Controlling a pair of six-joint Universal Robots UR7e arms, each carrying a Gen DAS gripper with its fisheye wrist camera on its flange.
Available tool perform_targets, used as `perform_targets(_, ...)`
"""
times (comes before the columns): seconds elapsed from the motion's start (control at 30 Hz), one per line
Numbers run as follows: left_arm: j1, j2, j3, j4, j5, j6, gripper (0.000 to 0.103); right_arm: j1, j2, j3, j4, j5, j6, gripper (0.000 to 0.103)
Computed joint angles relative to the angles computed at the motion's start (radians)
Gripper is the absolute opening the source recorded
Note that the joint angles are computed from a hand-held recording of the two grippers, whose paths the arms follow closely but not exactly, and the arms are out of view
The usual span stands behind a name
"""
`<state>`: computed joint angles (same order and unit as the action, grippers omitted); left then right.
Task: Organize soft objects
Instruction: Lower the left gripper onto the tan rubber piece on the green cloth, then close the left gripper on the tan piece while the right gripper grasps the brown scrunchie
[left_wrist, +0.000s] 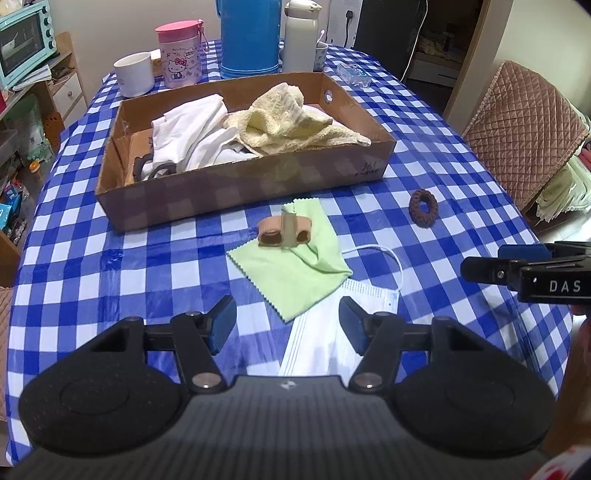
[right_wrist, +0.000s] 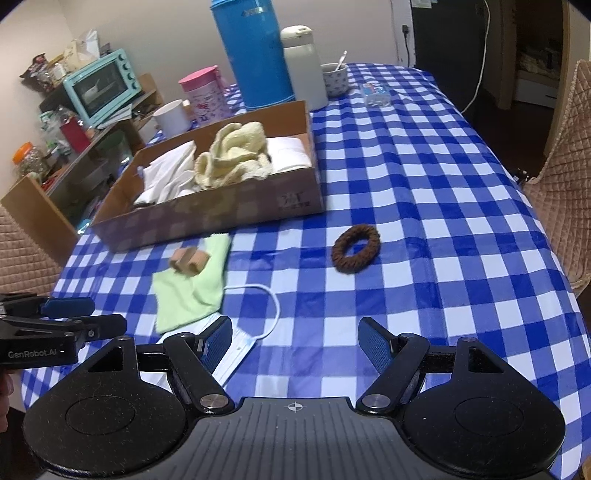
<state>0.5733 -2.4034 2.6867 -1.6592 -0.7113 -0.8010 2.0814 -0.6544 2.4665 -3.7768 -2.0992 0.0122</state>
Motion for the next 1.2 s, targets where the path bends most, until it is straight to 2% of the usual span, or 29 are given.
perform_targets(0.3,0.140,0.209,0.035,-0.403,0.011,0.216,0.059,-0.060,0.015,-0.036,-0.005,0.004,-0.040,0.076)
perform_targets(0.57,0.249,0.448,0.051,-0.817,0.016,0.416,0.059,-0.114,0.041,-0.074,-0.020,0.008,-0.075,0.076)
perform_targets(0.7,0.298,0.569,0.042,-0.984,0.025,0.491,0.059,-0.140,0.052,-0.095,-0.028,0.011,-0.088,0.076)
perform_targets(0.9,0.364,0.704,0.016,-1.148,0.024,0.548,0.059,-0.172,0.064,-0.122,-0.027,0.018,-0.098,0.076)
perform_targets(1.0,0.386,0.757,0.006,-1.208,0.030,0.568,0.055,-0.186,0.069,-0.132,-0.027,0.025,-0.103,0.076)
perform_targets(1.2,0.419,0.820,-0.012,-1.274,0.027,0.594,0.050,-0.203,0.076,-0.144,-0.028,0.032,-0.103,0.076)
